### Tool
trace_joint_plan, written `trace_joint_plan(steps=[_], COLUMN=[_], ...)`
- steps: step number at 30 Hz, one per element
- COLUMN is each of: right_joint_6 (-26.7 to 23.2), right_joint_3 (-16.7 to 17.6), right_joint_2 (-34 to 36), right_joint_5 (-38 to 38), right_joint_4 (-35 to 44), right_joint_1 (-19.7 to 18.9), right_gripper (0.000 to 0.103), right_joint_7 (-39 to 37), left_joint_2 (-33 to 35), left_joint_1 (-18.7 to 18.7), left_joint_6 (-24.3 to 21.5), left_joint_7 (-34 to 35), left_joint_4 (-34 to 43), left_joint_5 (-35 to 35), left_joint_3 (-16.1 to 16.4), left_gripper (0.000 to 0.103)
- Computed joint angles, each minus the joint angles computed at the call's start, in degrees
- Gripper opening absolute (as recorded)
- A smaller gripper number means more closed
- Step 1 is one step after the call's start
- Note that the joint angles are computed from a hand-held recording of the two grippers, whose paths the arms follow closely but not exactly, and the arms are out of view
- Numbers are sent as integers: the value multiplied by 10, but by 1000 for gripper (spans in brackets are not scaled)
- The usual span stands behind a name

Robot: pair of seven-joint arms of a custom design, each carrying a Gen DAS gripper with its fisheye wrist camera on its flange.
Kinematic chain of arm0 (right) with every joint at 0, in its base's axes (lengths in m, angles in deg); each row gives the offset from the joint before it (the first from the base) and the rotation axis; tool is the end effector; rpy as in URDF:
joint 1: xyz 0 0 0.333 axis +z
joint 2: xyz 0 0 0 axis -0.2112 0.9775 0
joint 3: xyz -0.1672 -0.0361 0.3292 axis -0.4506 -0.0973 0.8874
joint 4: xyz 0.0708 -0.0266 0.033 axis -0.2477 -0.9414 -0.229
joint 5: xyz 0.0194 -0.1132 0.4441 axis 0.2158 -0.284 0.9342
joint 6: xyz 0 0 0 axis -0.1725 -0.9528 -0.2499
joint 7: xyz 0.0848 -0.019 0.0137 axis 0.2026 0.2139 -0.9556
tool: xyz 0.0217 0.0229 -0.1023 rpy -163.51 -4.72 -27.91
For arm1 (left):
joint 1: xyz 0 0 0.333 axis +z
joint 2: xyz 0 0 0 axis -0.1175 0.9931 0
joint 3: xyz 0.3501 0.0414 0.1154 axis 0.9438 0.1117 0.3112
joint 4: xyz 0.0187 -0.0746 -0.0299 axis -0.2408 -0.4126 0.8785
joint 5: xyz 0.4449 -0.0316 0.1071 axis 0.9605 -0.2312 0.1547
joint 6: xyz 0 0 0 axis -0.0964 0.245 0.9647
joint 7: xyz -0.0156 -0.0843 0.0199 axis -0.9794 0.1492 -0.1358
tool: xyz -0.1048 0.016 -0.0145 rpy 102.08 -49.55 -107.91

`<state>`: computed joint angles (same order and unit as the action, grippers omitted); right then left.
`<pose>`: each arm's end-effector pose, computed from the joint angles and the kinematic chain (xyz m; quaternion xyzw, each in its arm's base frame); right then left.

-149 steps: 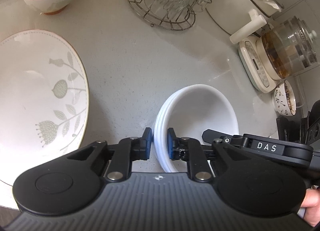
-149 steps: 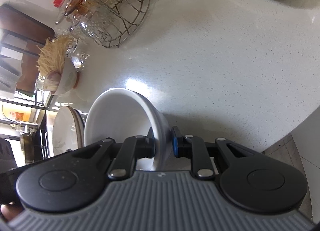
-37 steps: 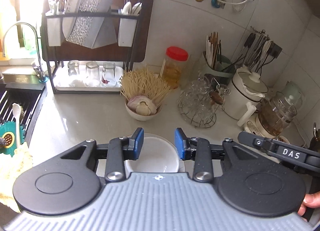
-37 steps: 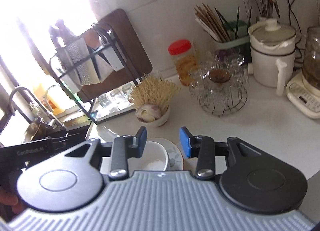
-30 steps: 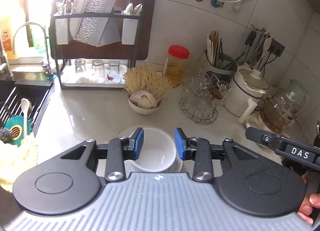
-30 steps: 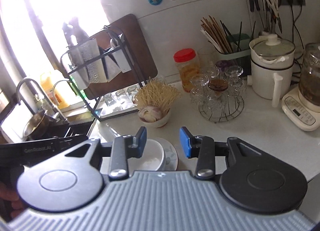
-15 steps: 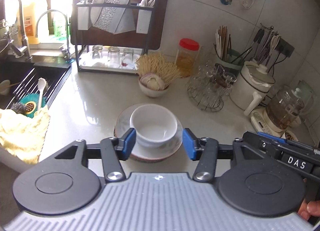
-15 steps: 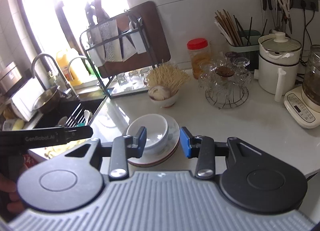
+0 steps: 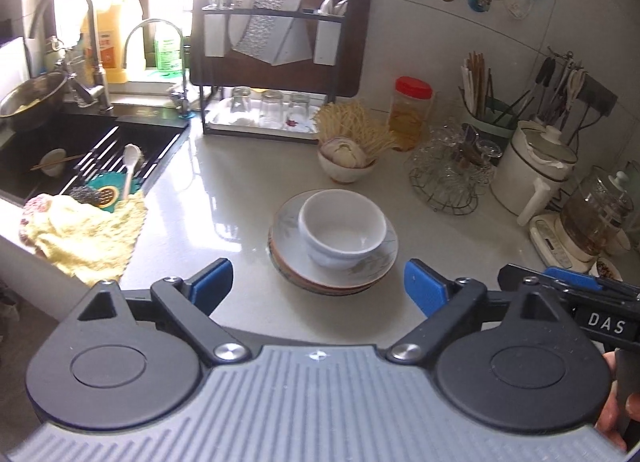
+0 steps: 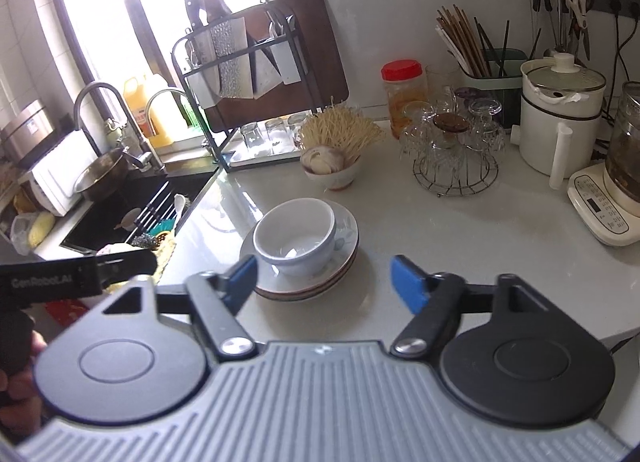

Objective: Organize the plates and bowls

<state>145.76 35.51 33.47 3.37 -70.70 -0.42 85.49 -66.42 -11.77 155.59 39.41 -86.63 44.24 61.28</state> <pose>0.6692 0.1980 0.5650 -0.6256 0.6392 -0.1878 0.4059 0.6877 -0.1386 0.5786 -0.6427 0.6552 -0.3222 0.2322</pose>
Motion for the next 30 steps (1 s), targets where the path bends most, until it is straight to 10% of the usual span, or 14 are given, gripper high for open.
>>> trace_joint_plan(steps=[30], right_joint_6=[-5], right_joint_3=[-25], right_joint_2=[-58], right_joint_5=[-180], right_joint_4=[-59], right_joint_1=[26], right_gripper=[92], right_joint_7=[162], left_joint_2=[-84], left_joint_1=[25], left_joint_6=[-26], left_joint_7=[-60], left_joint_4=[-88], left_joint_5=[54], left_joint_3=[-24], left_gripper=[101])
